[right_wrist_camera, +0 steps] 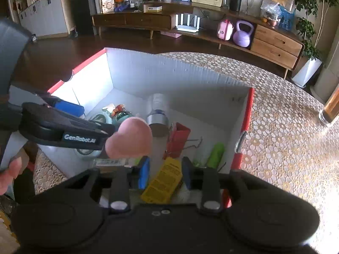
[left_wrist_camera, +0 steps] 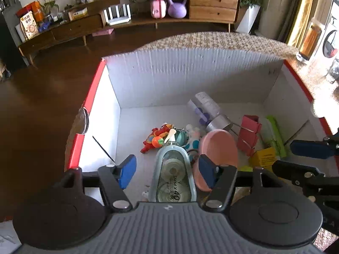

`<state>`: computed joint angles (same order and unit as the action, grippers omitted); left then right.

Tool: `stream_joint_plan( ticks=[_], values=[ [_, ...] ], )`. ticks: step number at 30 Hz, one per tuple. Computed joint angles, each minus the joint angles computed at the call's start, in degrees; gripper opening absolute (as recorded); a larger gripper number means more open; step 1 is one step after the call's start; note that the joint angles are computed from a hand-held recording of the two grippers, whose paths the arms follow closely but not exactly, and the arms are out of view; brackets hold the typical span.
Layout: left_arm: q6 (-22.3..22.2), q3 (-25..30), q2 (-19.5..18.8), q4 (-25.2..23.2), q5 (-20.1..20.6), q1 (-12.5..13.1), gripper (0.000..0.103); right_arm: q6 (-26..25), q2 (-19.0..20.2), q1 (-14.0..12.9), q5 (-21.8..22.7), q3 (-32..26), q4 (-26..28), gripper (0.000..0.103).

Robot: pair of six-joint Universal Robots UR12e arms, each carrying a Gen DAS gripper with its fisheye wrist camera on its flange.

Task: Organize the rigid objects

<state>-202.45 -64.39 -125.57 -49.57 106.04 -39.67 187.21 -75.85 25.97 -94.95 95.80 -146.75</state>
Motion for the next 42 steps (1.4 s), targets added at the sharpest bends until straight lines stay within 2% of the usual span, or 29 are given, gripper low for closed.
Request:
stream_joint_plan(
  ticks=[7, 10, 17, 21, 26, 29, 32, 35, 39, 42],
  values=[
    [-0.3, -3.0, 2.2, 5.2, 1.3, -0.9, 0.065, 0.6, -2.1, -0.2, 1.0, 2.0, -2.0, 0.041],
    [-0.6, -4.4, 3.2, 8.5, 2.2, -1.2, 0.075, 0.1, -3.0, -0.3, 2.3, 2.8, -3.4, 0.045],
    [-1.2, -6.8, 5.2, 13.0, 3.5, -2.3, 0.077, -0.3, -5.9, -0.2, 4.4, 5.7, -9.5, 0.069],
    [-0.1, -7.9, 6.0, 15.5, 5.2, -3.2, 0.084, -1.1, -7.6, -0.3, 5.2, 7.5, -12.7, 0.079],
    [0.0, -8.5, 6.7, 16.1, 7.4, -4.2, 0.084, -1.7, -9.5, -0.5, 5.6, 9.8, -16.5, 0.089],
    [-0.7, -9.3, 7.3, 16.9, 7.3, -4.6, 0.085, -1.2, -10.2, -0.7, 6.3, 10.8, -18.3, 0.094],
    [-1.4, -9.6, 7.6, 17.1, 7.8, -5.0, 0.092, -0.8, -11.0, -0.9, 6.6, 12.0, -20.6, 0.101],
    [-2.2, -10.3, 8.0, 18.0, 8.2, -5.3, 0.095, -0.9, -11.4, -0.7, 5.9, 13.0, -23.4, 0.103],
    [-2.8, -10.4, 8.3, 17.6, 10.6, -6.2, 0.101, -1.4, -12.2, -0.6, 5.8, 14.2, -26.1, 0.103],
    [-2.8, -11.2, 8.6, 19.1, 11.3, -6.7, 0.102, -1.3, -12.7, -0.6, 5.8, 15.0, -27.8, 0.103]
  ],
)
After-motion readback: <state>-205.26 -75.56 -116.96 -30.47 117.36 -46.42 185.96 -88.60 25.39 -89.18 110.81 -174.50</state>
